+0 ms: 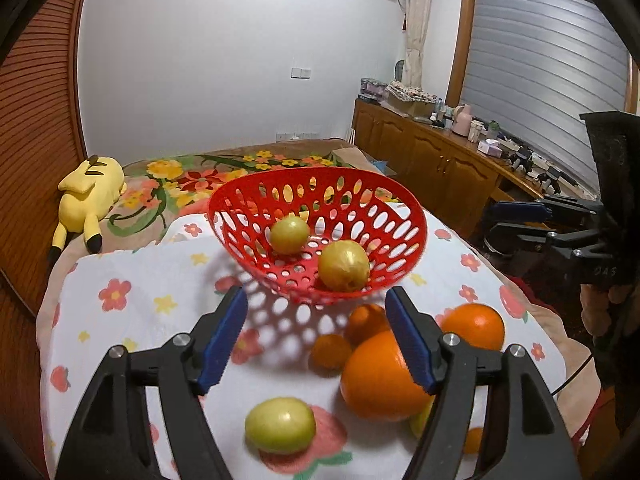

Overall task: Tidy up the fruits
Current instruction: 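Withdraw both open tools from the basket back toward the remaining fruit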

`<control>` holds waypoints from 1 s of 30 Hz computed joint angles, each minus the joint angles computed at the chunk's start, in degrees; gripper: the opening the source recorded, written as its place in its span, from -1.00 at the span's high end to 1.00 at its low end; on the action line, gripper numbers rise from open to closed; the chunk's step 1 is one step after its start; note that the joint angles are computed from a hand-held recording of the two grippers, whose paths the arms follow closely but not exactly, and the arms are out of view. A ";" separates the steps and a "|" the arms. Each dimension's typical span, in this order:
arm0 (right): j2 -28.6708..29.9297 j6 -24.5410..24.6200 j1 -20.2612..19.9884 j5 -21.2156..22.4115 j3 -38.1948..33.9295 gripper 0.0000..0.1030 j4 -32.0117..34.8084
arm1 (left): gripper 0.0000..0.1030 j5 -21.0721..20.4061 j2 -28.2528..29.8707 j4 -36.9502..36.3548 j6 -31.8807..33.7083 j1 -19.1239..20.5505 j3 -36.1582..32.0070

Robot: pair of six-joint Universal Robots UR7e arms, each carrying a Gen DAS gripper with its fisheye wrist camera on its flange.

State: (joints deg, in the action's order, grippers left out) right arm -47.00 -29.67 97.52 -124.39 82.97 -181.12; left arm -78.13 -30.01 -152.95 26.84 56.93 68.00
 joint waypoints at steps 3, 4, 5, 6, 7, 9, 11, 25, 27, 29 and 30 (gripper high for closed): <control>-0.82 0.82 0.54 0.14 3.22 -0.15 -3.48 | -0.42 -0.11 -2.02 -1.65 -0.22 0.01 3.57; -1.03 1.01 0.66 0.17 4.39 -0.15 -4.85 | -0.42 -0.19 -2.54 -2.05 -0.26 0.06 4.47; -1.25 1.38 0.76 0.37 5.61 -0.15 -6.16 | -0.43 -0.26 -3.01 -2.44 -0.35 0.10 5.34; -1.43 1.75 0.78 0.61 6.56 -0.15 -7.04 | -0.43 -0.24 -3.71 -3.03 -0.44 0.16 6.67; -1.62 2.30 0.79 0.87 7.54 -0.15 -7.92 | -0.44 -0.14 -4.20 -3.39 -0.54 0.16 7.54; -1.93 3.29 0.62 1.23 9.38 -0.15 -9.34 | -0.44 -0.01 -5.31 -4.16 -1.00 0.29 9.54; -1.92 3.88 0.58 0.91 10.82 -0.15 -10.60 | -0.45 -0.37 -6.30 -4.67 -1.37 0.56 11.24; -0.79 9.71 -0.26 2.20 20.80 -0.16 -20.25 | -0.46 1.39 -11.02 -10.22 -1.74 1.26 21.66; -0.49 10.48 -0.58 2.22 21.23 -0.16 -20.51 | -0.46 0.92 -11.05 -10.79 -1.66 1.56 22.28; -0.14 10.92 -0.87 2.56 21.67 -0.16 -21.10 | -0.46 0.42 -10.98 -10.94 -1.55 1.86 22.68; 0.03 11.07 -0.98 2.79 21.86 -0.16 -21.24 | -0.46 0.40 -10.84 -10.83 -1.51 1.92 22.61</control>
State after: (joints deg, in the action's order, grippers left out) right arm -46.98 -18.59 96.53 -121.59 104.83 -202.36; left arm -77.73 -40.85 -163.78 25.33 58.86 90.61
